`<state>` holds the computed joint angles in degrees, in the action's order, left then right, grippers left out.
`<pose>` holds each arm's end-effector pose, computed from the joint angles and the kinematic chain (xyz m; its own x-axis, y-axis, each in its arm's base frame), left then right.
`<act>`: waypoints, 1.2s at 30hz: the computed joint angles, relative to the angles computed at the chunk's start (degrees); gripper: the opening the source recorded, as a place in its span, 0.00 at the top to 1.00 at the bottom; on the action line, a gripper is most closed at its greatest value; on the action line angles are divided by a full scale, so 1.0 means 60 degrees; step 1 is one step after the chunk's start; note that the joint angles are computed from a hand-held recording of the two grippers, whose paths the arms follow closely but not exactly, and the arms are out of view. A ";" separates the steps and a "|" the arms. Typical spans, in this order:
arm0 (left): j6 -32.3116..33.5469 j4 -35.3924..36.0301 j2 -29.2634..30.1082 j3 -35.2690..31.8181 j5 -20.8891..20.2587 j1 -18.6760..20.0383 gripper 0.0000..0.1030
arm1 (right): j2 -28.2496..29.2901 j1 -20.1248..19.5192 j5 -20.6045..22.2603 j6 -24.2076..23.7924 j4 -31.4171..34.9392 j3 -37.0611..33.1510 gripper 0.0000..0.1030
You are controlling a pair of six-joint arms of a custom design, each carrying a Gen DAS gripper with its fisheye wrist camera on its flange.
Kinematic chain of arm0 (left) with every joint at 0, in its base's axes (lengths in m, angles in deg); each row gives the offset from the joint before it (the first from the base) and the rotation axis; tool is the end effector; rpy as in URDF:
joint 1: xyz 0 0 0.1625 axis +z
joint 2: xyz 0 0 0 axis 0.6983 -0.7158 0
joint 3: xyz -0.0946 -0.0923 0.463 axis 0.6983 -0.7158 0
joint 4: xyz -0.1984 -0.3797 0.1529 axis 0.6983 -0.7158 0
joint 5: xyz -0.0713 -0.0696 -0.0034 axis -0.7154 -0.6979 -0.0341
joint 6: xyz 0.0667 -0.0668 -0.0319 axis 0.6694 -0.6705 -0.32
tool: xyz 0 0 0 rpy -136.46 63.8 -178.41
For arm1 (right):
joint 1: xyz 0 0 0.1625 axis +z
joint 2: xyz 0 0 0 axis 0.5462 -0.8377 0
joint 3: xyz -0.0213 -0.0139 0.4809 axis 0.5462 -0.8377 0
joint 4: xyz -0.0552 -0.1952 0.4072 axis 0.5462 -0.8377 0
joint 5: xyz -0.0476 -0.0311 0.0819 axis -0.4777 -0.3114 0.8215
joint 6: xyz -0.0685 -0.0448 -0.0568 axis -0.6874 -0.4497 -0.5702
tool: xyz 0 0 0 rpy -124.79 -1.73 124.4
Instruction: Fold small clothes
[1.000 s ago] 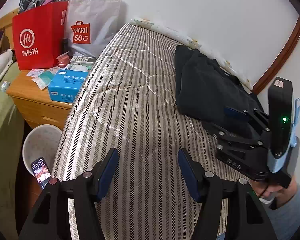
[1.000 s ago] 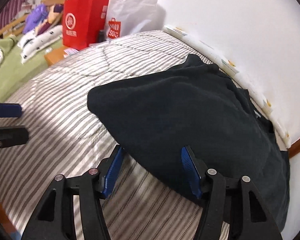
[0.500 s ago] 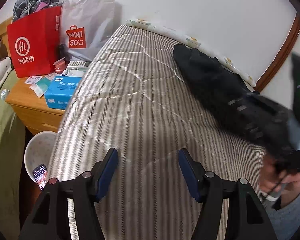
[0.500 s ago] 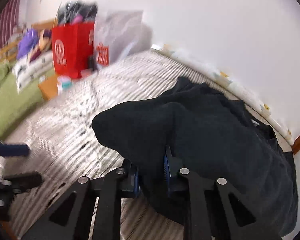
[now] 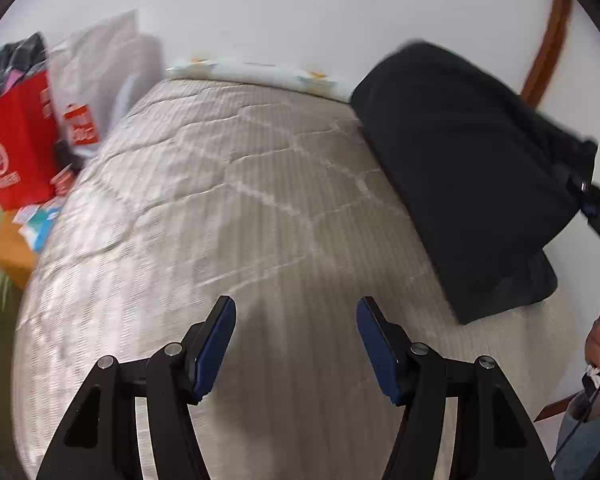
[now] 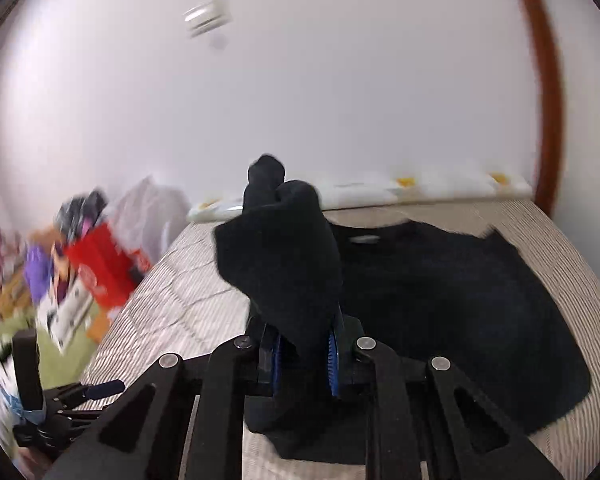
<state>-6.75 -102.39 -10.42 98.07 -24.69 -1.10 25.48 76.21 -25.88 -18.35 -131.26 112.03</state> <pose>-0.0984 -0.3745 0.1965 -0.8495 0.0377 -0.5263 0.3590 0.7723 -0.5240 0.2587 -0.4659 0.1985 -0.8215 -0.2056 0.5319 -0.5390 0.5845 -0.6065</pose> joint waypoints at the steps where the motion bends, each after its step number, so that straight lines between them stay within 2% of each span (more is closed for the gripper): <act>1: 0.0076 -0.0214 0.0243 -0.0059 -0.0061 -0.0048 0.41 | -0.0206 -0.0135 0.0022 0.0018 0.0027 0.0079 0.85; 4: 0.0316 -0.0949 0.0997 -0.0237 -0.0388 -0.0157 0.41 | -0.0955 -0.1000 0.0324 0.0205 0.0023 0.0570 0.87; 8: 0.0964 -0.1749 0.1918 -0.0494 -0.1087 -0.0234 0.41 | -0.1433 -0.2021 0.0423 0.0426 0.0153 0.1015 0.87; 12: 0.1362 -0.2157 0.2527 -0.0641 -0.1784 -0.0299 0.41 | -0.1880 -0.2927 0.1310 0.0736 0.0920 0.1279 0.86; 13: 0.1405 -0.2226 0.2626 -0.0647 -0.1898 -0.0327 0.39 | -0.1963 -0.3036 0.1488 0.0701 0.0948 0.1346 0.82; 15: 0.1595 -0.2425 0.2773 -0.0623 -0.2134 -0.0367 0.36 | -0.2007 -0.3041 0.1533 0.0636 0.0759 0.1436 0.69; 17: 0.1731 -0.2615 0.2954 -0.0593 -0.2282 -0.0435 0.34 | -0.2051 -0.3058 0.1680 0.0451 0.0342 0.1564 0.49; 19: 0.1791 -0.2624 0.3161 -0.0648 -0.2403 -0.0449 0.33 | -0.2112 -0.3202 0.2053 0.0371 0.0275 0.1601 0.44; 22: 0.1684 -0.2340 0.3532 -0.0886 -0.2485 -0.0496 0.33 | -0.2033 -0.3259 0.2220 0.0628 0.0879 0.1248 0.44; 27: 0.1794 -0.2165 0.4295 -0.1447 -0.2424 -0.0488 0.33 | -0.1500 -0.3226 0.2055 0.0753 0.1058 0.0807 0.44; 31: 0.1654 -0.2160 0.4772 -0.1652 -0.1911 -0.0741 0.33 | -0.1154 -0.3209 0.2081 0.1270 0.1277 0.0306 0.45; 33: 0.1576 -0.2118 0.5090 -0.1880 -0.1466 -0.0770 0.33 | -0.0958 -0.3076 0.1911 0.1184 0.1385 0.0025 0.65; 34: 0.1547 -0.2065 0.5166 -0.1925 -0.1345 -0.0795 0.33 | -0.0859 -0.2981 0.1769 0.0912 0.1347 -0.0085 0.82; 36: 0.1606 -0.1917 0.5308 -0.1964 -0.0966 -0.0946 0.31 | -0.0801 -0.2841 0.1705 0.0170 0.1068 -0.0174 0.85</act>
